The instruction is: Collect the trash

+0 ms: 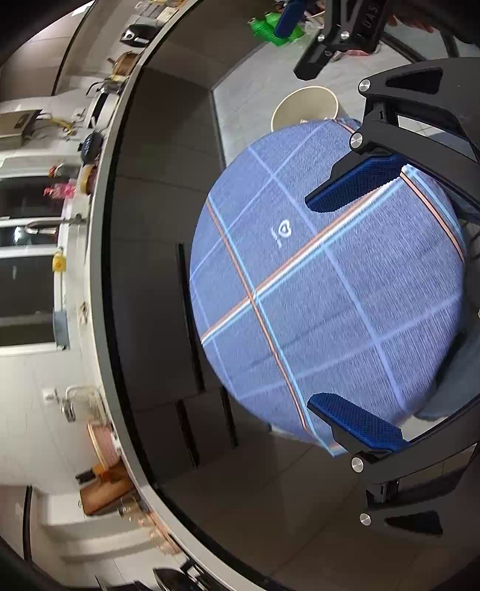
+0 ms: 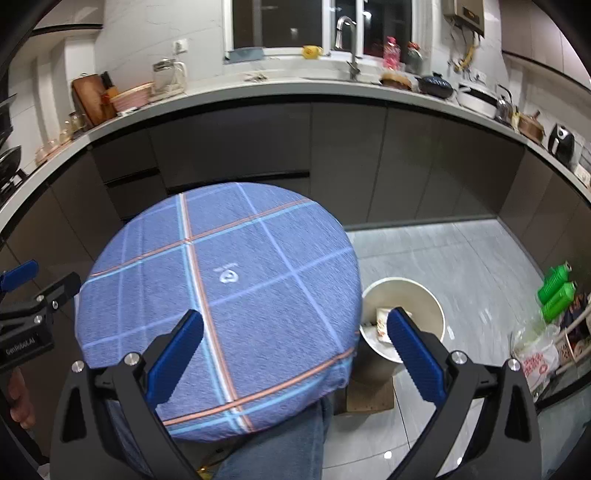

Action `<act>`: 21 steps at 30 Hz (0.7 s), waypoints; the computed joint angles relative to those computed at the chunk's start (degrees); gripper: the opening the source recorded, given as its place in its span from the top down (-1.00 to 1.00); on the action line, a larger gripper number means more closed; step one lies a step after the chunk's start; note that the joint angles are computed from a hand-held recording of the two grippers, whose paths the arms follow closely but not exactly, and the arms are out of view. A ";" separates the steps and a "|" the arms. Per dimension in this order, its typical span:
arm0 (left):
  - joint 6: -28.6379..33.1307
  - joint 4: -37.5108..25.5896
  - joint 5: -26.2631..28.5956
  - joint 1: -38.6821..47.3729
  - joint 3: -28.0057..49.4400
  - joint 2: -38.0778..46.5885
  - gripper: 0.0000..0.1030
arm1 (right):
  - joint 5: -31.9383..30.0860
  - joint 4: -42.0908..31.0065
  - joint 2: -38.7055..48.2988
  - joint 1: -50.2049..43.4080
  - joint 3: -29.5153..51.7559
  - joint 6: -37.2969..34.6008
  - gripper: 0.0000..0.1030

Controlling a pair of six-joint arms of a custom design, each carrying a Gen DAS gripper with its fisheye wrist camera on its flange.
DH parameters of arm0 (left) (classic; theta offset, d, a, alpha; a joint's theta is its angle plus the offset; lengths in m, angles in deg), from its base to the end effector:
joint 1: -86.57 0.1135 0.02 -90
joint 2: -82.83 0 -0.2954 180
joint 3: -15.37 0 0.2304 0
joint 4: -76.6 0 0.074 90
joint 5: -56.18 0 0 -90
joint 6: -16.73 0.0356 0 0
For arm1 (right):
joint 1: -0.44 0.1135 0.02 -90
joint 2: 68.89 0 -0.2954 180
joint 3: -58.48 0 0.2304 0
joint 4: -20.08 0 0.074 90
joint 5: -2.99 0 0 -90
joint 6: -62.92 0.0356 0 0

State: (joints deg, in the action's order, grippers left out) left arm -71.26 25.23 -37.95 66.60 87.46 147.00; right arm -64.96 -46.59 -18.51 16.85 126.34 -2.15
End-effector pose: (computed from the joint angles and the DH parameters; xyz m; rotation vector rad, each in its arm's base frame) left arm 0.1879 -0.0656 0.3358 0.4083 2.2917 -0.0734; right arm 0.1201 0.0215 0.3293 0.3437 2.3262 -0.1196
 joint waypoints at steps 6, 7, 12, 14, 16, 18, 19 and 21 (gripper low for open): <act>2.68 -2.50 4.01 8.27 1.37 -3.52 -0.84 | 7.95 -3.30 3.30 11.73 5.56 6.15 -0.94; 3.12 -2.92 5.11 9.85 1.73 -3.84 -0.84 | 8.24 -3.38 3.60 12.33 6.19 6.10 -0.94; 3.82 -4.04 7.45 13.07 2.32 -5.50 -0.84 | 9.77 -4.63 4.49 15.11 8.20 7.12 -0.94; 3.86 -4.42 7.71 13.35 2.42 -5.91 -0.84 | 10.03 -5.05 4.78 15.68 8.64 7.41 -0.94; 3.76 -4.50 7.56 13.15 2.64 -5.83 -0.84 | 9.98 -5.19 4.67 15.73 8.62 7.41 -0.94; 3.64 -4.46 7.40 13.05 2.56 -5.98 -0.84 | 9.89 -5.21 4.55 15.58 8.68 7.23 -0.94; 3.57 -4.51 7.45 13.15 2.65 -6.00 -0.84 | 9.82 -5.18 4.55 15.50 8.69 7.14 -0.94; 3.69 -4.30 7.88 13.48 3.04 -5.40 -0.84 | 9.78 -5.17 4.48 15.46 8.70 7.05 -0.94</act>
State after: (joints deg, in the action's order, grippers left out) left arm -67.58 20.93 -30.06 80.08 90.50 141.60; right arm -55.18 -51.76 -14.03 32.31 135.05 4.90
